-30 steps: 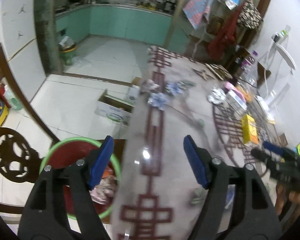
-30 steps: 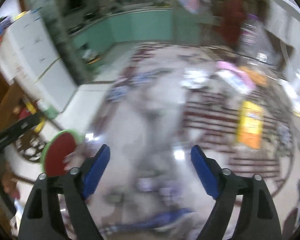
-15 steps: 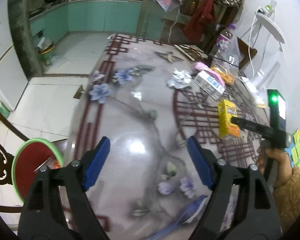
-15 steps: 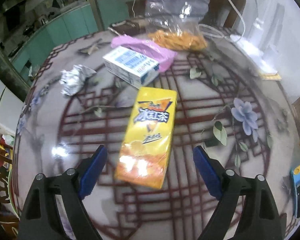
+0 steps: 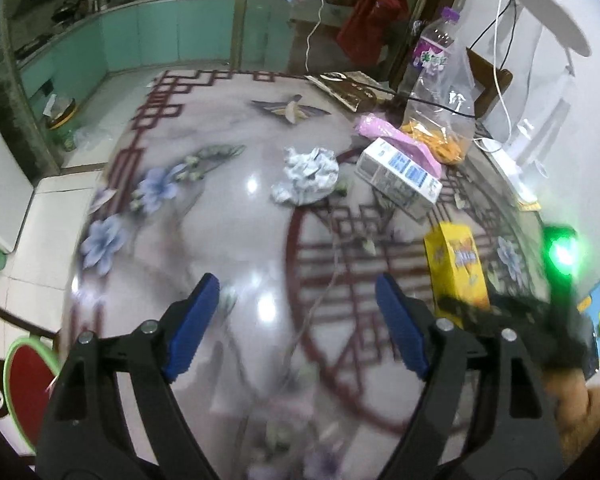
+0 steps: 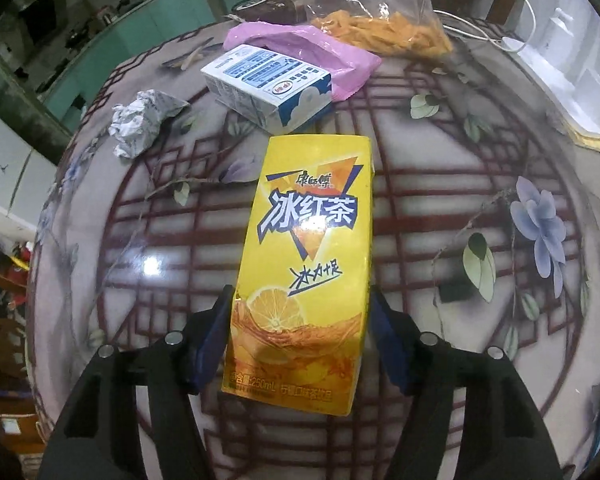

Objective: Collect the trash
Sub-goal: 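Grasp the yellow iced-tea carton with the right gripper while the left grasps the crumpled white paper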

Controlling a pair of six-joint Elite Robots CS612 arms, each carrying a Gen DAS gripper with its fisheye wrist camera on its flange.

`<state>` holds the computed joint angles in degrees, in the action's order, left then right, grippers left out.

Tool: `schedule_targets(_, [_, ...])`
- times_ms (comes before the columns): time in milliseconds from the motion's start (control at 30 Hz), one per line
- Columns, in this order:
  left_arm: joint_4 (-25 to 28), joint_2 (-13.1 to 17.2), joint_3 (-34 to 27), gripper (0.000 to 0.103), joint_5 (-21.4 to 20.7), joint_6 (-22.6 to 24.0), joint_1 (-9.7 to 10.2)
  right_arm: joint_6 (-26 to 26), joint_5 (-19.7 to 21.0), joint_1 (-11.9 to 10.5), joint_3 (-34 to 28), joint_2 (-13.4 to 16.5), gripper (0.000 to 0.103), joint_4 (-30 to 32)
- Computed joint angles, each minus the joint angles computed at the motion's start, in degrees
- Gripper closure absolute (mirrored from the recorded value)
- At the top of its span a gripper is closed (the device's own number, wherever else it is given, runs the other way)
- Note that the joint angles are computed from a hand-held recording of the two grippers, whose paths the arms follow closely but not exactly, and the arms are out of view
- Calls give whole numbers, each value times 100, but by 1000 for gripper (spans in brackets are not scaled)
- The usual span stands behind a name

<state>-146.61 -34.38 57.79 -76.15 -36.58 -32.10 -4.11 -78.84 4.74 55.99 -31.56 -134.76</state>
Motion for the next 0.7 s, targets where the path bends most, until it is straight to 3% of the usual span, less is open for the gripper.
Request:
schedule_targets(233, [651, 1026, -1744, 25, -115, 460, 191, 51, 856, -202, 400, -277, 41, -174])
schedule_targets(467, [1530, 2144, -3724, 25, -373, 601, 323, 208, 975, -230, 413, -279, 40, -189])
schedule_targets(500, [1622, 2243, -3909, 28, -379, 648, 327, 214, 952, -222, 391, -258, 40, -190])
schedule_targets(533, [1766, 2371, -4155, 43, -371, 724, 329, 218, 918, -217, 373, -243, 40, -187])
schedule_targets(567, [1986, 2518, -4452, 49, -398, 794, 334, 233, 899, -215, 357, -233, 40, -174])
schedule_targets(633, [1976, 2566, -4534, 51, -437, 782, 349, 269, 892, -218, 353, -233, 40, -167])
schedule_targets(700, [1748, 2401, -4207, 52, -566, 675, 370, 258, 827, -202, 397, -275, 40, -235])
